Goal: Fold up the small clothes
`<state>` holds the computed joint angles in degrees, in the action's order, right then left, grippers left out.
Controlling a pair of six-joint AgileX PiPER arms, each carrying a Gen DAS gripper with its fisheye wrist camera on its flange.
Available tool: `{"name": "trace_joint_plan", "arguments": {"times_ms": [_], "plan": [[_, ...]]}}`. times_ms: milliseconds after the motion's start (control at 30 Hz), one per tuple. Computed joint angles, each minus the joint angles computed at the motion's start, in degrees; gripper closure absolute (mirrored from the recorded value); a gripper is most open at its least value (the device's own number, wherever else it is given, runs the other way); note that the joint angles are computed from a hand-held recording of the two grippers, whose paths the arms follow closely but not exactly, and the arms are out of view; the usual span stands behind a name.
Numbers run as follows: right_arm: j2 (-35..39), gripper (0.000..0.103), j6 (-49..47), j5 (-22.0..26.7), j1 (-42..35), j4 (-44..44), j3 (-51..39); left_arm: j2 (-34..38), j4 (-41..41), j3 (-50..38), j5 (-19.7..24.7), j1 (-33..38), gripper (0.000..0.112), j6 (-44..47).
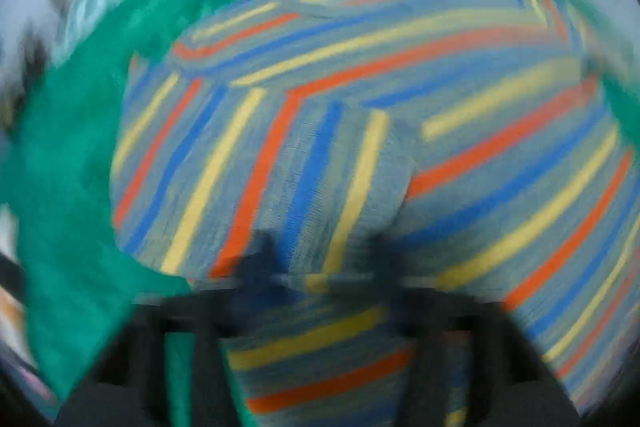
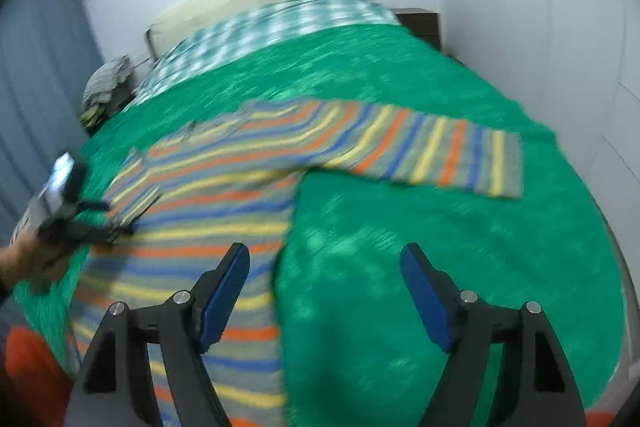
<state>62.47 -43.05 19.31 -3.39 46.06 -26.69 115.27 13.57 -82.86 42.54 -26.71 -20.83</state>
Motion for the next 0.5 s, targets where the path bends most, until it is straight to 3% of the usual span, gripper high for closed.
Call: {"name": "trace_joint_plan", "arguments": {"times_ms": [133, 200, 333, 500], "plan": [[0.35, 0.026, -0.77, -4.44, 5.32, -1.17, 1.58, -13.44, -10.39, 11.75, -10.53, 11.33, 0.108, -2.38], [0.74, 0.026, -1.20, -6.36, 6.72, -1.21, 2.12, -18.90, -12.88, 16.98, -13.19, 19.07, 0.108, -6.48], [3.28, 0.026, -12.20, -3.38, 3.58, 9.78, 2.39, -18.78, -3.47, 19.65, -10.16, 31.92, 0.109, -21.68], [5.17, 0.026, -8.63, -4.72, 5.68, 6.88, 2.79, -13.12, 0.36, 18.54, -8.71, 35.17, 0.111, -25.11]]}}
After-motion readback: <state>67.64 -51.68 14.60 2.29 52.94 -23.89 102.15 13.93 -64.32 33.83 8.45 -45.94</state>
